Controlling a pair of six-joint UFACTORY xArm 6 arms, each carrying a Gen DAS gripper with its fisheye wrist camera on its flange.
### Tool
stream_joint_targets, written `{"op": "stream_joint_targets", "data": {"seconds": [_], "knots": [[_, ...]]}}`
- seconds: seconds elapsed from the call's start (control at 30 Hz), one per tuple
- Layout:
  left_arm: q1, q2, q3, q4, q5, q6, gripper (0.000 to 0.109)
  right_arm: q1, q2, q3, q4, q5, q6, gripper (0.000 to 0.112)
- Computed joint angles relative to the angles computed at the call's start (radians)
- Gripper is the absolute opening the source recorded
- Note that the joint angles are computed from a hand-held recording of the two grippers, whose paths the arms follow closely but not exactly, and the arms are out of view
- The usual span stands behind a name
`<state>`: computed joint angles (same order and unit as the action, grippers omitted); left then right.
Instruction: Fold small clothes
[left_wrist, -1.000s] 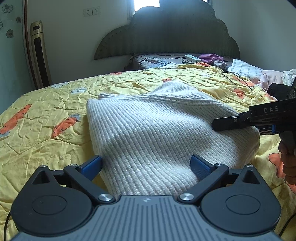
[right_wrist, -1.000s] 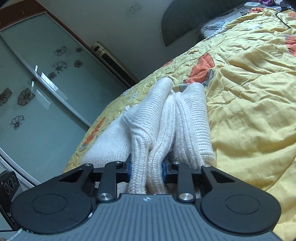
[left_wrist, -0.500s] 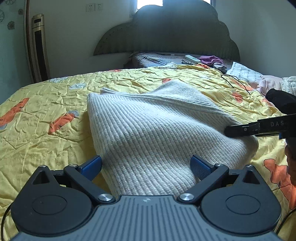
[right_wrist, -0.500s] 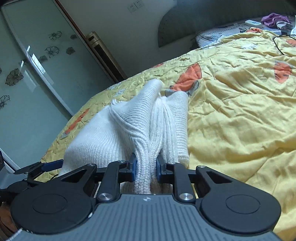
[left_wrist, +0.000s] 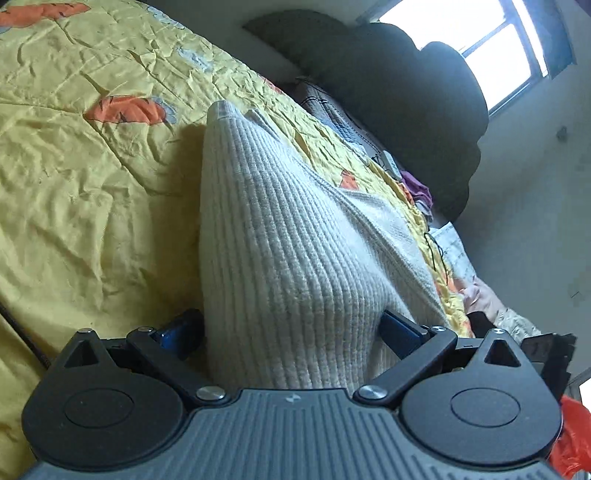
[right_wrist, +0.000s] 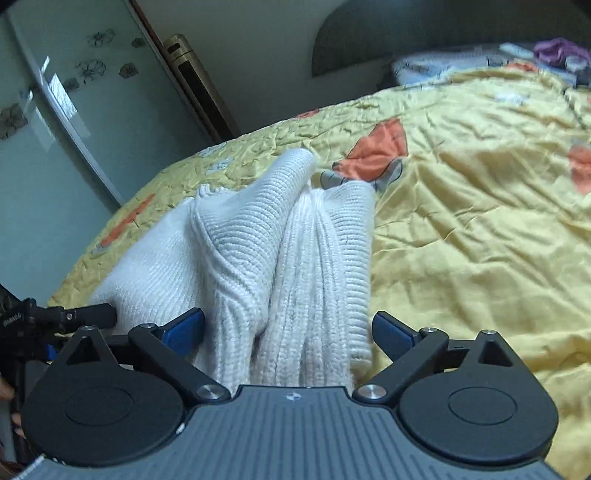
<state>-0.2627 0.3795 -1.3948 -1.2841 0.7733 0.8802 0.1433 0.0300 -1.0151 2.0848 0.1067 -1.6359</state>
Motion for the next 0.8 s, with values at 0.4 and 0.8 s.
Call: {"op": "stream_joint_targets", "data": {"seconds": [0.4,0.8], "knots": [[-0.005,0.057,-0.094,0.032,-0.016,0.077,0.065,-0.064,0.060,-0.019,0.210,0.286,-0.068,0.068],[-0.033,-0.002,-0.054,0.131,-0.324,0.331,0.068,0.055,0.214,-0.275,0.409,0.040,-0.314,0.073]]}}
